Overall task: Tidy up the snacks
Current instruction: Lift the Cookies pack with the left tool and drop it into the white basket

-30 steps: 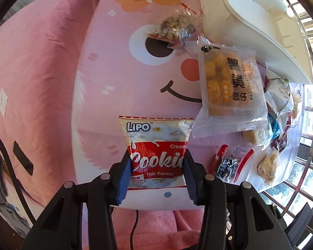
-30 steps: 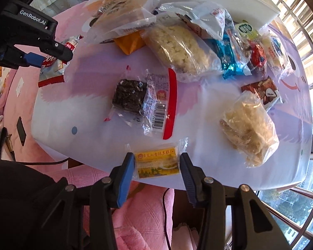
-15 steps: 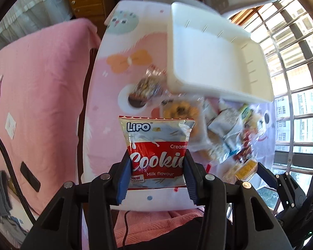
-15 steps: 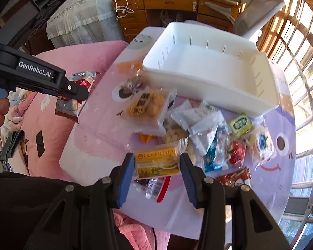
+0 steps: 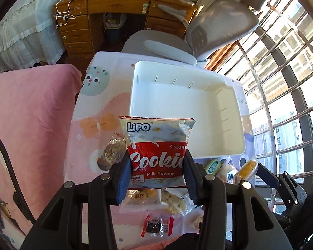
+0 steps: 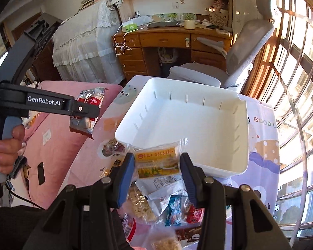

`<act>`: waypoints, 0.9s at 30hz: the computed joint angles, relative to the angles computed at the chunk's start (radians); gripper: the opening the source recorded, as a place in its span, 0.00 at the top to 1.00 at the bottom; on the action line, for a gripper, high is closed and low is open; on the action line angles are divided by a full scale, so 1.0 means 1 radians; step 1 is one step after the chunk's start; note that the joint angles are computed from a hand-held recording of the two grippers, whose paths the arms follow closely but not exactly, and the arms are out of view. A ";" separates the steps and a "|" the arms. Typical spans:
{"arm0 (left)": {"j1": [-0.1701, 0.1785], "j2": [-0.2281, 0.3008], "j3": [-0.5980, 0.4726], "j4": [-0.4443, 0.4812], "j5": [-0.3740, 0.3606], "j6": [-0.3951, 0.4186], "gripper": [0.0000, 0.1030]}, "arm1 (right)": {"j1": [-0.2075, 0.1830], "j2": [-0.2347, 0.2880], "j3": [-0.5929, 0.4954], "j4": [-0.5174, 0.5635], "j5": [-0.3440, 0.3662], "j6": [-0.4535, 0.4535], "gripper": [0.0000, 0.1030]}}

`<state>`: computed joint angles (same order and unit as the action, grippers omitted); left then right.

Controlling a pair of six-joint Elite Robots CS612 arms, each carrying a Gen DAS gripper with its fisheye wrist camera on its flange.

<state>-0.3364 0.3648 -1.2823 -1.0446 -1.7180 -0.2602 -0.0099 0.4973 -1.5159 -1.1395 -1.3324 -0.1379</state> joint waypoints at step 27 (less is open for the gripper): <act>-0.054 0.078 -0.009 -0.288 0.068 0.076 0.23 | -0.090 0.016 0.094 -0.052 0.105 0.213 0.30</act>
